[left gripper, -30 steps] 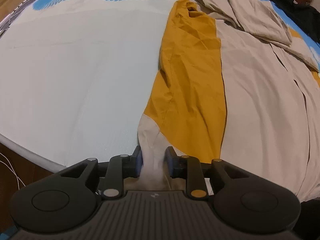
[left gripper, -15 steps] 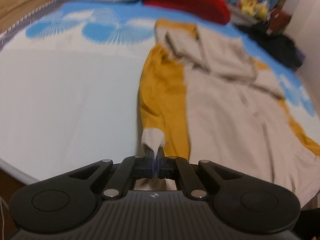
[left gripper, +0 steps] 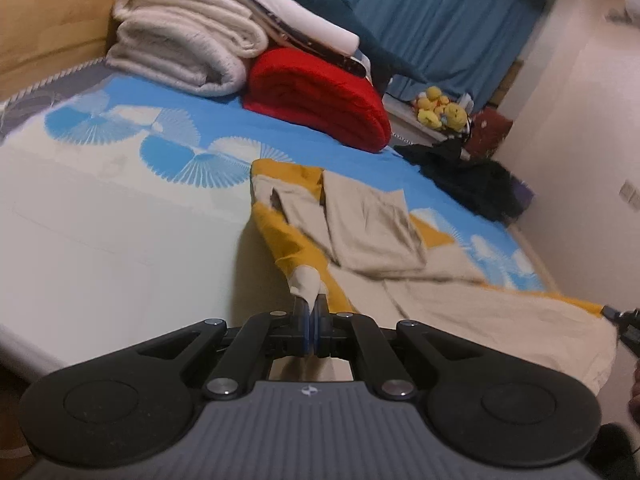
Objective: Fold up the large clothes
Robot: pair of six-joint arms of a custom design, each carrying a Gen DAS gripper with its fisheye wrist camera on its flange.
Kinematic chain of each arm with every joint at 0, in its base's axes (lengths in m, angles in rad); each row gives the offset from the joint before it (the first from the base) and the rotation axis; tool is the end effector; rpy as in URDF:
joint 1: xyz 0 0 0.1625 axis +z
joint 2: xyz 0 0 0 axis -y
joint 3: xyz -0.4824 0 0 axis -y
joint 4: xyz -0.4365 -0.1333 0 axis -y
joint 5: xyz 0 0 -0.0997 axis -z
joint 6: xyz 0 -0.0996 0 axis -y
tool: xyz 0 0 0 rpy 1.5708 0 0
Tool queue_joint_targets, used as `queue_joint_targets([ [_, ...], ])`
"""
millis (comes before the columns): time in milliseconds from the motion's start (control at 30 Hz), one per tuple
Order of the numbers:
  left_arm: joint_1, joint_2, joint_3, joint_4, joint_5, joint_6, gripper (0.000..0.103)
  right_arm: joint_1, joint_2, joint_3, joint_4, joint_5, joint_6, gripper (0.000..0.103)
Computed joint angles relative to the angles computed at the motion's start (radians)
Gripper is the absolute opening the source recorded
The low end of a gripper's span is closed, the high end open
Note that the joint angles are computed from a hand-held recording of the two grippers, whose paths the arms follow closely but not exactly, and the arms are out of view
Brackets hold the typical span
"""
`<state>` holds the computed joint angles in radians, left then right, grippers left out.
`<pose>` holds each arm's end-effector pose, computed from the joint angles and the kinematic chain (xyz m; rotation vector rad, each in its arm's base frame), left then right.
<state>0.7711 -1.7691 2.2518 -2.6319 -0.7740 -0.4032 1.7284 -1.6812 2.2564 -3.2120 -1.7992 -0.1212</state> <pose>-0.1537 -0.4346 0.4290 0.1874 2.5398 -1.2218 0.1794 -0.4233 0.4449 0.1831 -2.5451 1.5070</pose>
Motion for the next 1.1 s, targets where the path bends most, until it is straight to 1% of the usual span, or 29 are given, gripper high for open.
queue_joint_targets([
  [33,-0.022,-0.032,0.009,0.025,0.006,-0.034,0.001,0.005,-0.012,0.003,-0.002,0.009,0.005,0.002],
  [133,-0.063,-0.082,0.023,0.036,0.030,-0.091,0.001,0.012,-0.060,0.022,-0.023,0.037,0.030,0.002],
  [200,-0.051,-0.071,0.006,0.013,0.026,-0.083,0.001,0.009,-0.069,0.025,-0.054,0.042,0.046,0.002],
  [267,-0.007,-0.014,-0.030,-0.036,0.011,-0.022,0.001,-0.006,-0.051,0.013,-0.074,0.052,0.060,0.002],
  [333,0.062,0.068,-0.086,-0.081,-0.024,0.019,0.001,-0.026,0.005,-0.023,-0.094,0.044,0.045,0.002],
  [400,0.133,0.167,-0.157,-0.118,-0.055,0.066,0.001,-0.056,0.076,-0.066,-0.113,0.052,0.041,0.002],
  [433,0.165,0.213,-0.192,-0.130,-0.072,0.075,0.002,-0.062,0.112,-0.085,-0.126,0.039,0.028,0.002],
  [467,0.201,0.260,-0.232,-0.139,-0.088,0.091,0.002,-0.067,0.157,-0.115,-0.134,0.009,0.019,0.002],
  [567,0.278,0.395,-0.340,-0.139,-0.094,0.079,0.002,-0.099,0.273,-0.197,-0.147,-0.029,-0.003,0.002],
  [633,0.313,0.456,-0.373,-0.154,-0.087,0.088,0.003,-0.109,0.355,-0.255,-0.166,-0.101,-0.027,0.002],
  [667,0.327,0.475,-0.385,-0.123,-0.084,0.065,0.004,-0.114,0.378,-0.270,-0.163,-0.120,-0.018,0.002],
  [700,0.338,0.491,-0.406,-0.060,-0.078,0.019,0.004,-0.122,0.399,-0.287,-0.149,-0.135,0.000,0.002],
  [733,0.346,0.503,-0.415,-0.038,-0.078,-0.008,0.004,-0.124,0.416,-0.302,-0.131,-0.156,0.022,0.002],
  [800,0.349,0.513,-0.424,-0.041,-0.075,-0.010,0.007,-0.119,0.450,-0.333,-0.096,-0.211,0.049,0.002],
  [867,0.349,0.513,-0.425,-0.060,-0.081,-0.004,0.007,-0.112,0.475,-0.356,-0.093,-0.237,0.028,0.003],
  [900,0.349,0.509,-0.423,-0.068,-0.086,-0.005,0.009,-0.109,0.482,-0.360,-0.098,-0.247,0.018,0.008],
  [967,0.345,0.498,-0.410,-0.077,-0.085,-0.008,0.011,-0.108,0.480,-0.357,-0.104,-0.258,0.031,0.009],
  [1000,0.337,0.492,-0.404,-0.079,-0.066,-0.010,0.023,-0.109,0.474,-0.352,-0.109,-0.255,0.047,0.012],
  [1033,0.328,0.486,-0.396,-0.091,-0.032,-0.006,0.035,-0.110,0.469,-0.345,-0.127,-0.256,0.050,0.016],
  [1067,0.317,0.480,-0.384,-0.108,0.000,-0.002,0.039,-0.108,0.465,-0.337,-0.156,-0.261,0.041,0.017],
  [1100,0.310,0.472,-0.375,-0.122,0.023,0.002,0.041,-0.109,0.461,-0.331,-0.183,-0.262,0.028,0.020],
])
